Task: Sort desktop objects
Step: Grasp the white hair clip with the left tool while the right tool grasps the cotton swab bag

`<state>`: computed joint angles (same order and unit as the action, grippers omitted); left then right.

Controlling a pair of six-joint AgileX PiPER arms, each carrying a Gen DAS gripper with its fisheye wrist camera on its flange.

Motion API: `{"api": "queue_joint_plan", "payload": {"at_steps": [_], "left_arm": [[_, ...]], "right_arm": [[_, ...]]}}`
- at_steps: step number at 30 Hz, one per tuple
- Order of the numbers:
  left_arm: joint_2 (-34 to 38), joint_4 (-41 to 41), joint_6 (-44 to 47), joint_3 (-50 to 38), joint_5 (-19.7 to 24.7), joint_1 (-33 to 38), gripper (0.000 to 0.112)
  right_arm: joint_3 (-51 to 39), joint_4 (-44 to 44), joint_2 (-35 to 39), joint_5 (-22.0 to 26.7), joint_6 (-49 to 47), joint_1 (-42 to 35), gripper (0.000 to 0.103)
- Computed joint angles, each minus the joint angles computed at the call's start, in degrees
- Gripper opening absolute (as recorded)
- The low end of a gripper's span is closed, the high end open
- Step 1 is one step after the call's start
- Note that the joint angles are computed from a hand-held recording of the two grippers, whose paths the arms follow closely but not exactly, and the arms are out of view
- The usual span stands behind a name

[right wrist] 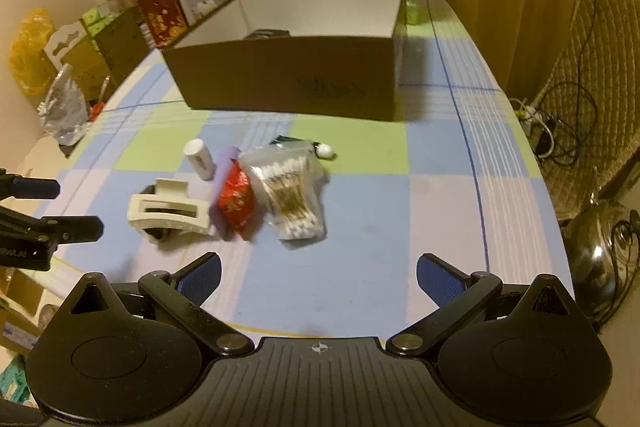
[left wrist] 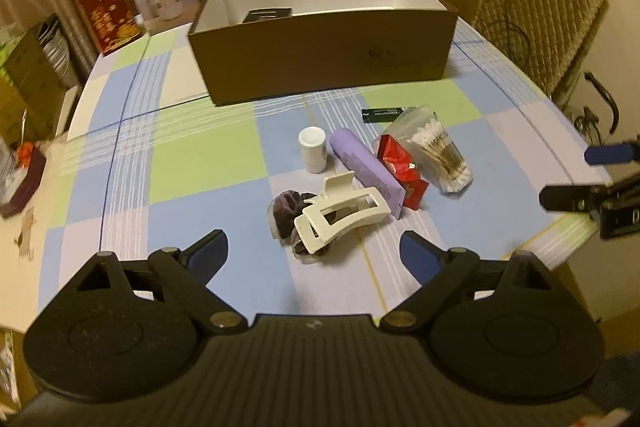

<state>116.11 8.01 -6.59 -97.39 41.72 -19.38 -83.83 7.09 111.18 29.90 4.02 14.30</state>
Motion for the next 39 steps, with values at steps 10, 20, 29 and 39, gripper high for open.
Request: {"api": "queue_joint_plan", "payload": {"at_steps": [10,20,29,39], "left_arm": [[8.26,-5.80,15.86,-6.65,-1.22,1.72,0.080],[21.29,-11.84,31.72,-25.32,8.62,2.96,0.064],[26.87,-17.09,43.92,-32.86,12.12,3.77,0.044],[22.49,-22.48,44.70,-28.80,9.14,6.82,0.036]], "right_arm": [[-4.58,-2.98,4.94,2.79,5.85,-1.71,0.101],[-8.56,-7.09,7.98,6.02,13.90,-2.38,0.101],[-10.43,-10.62,9.44,7.75,21.26,-2.75,0.101],[-14.87,-7.02,12.55,6.77,17.14,-2.07,0.101]]}}
